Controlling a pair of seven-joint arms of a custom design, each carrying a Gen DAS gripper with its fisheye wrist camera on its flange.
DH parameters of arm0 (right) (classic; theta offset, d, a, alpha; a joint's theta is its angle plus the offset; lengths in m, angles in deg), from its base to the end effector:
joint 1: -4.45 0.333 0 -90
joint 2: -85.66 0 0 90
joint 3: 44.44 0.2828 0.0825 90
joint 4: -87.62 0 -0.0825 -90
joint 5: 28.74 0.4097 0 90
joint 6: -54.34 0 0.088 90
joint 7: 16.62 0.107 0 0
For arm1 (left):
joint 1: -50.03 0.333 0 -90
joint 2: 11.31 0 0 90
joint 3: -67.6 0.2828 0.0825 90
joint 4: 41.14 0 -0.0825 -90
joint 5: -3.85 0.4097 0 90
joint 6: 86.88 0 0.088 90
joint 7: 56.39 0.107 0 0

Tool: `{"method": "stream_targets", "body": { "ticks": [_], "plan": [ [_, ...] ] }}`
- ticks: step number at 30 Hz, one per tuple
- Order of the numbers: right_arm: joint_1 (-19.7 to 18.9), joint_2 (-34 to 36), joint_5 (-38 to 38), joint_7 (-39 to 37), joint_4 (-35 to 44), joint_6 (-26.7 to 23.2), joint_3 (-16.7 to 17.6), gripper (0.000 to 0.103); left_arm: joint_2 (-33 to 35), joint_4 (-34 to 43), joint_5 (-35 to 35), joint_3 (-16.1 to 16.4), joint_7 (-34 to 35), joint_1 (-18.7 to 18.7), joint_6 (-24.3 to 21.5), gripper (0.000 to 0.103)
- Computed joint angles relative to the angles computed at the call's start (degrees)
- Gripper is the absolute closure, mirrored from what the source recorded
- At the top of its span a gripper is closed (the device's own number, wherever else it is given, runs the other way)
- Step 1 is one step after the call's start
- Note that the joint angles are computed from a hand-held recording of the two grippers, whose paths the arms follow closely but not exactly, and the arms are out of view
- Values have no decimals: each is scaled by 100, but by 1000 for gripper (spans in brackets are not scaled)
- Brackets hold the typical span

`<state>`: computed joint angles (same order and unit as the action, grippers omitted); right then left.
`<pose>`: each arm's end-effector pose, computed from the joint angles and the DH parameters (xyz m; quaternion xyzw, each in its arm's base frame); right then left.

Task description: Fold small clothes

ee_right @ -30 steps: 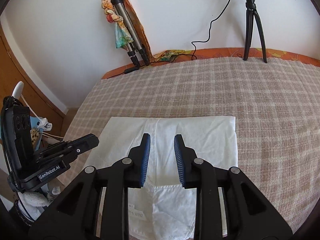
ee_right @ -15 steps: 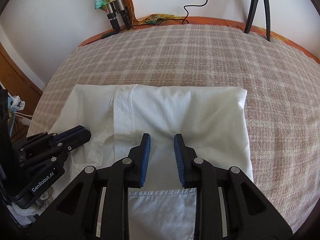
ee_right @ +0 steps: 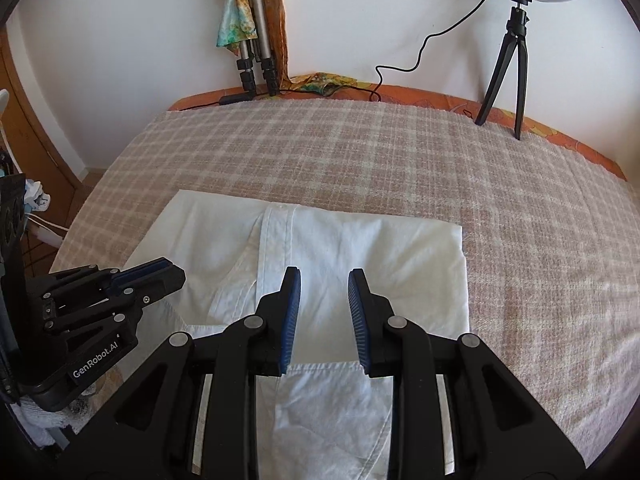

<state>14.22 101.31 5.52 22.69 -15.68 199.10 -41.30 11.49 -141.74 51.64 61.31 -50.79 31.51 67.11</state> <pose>0.6637 0.1439 0.3976 -0.8596 0.4060 -0.0912 0.2965 0.6261 -0.3083 0.3514 -0.7799 0.5177 -0.2857 0.2052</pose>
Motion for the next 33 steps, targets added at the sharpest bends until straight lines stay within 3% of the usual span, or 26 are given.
{"method": "stream_targets", "body": {
  "ticks": [3, 7, 13, 29, 33],
  "plan": [
    [-58, -286, 194, -130, -233, 15, 15, 77, -339, -375, 278, 52, -295, -70, 124, 91],
    [-7, -660, 290, -444, -677, 399, 12, 76, -646, -751, 527, -23, -501, -45, 149, 90],
    [68, -783, 264, -610, -908, 593, -25, 72, -659, -960, 240, -214, -314, 132, 222, 89],
    [105, -570, -321, -235, -951, 585, -109, 72, -522, -992, -105, -232, 124, 93, 205, 89],
    [108, -340, -642, 33, -757, 243, -167, 72, -494, -1006, -243, -251, 291, 153, 303, 89]
  ]
}}
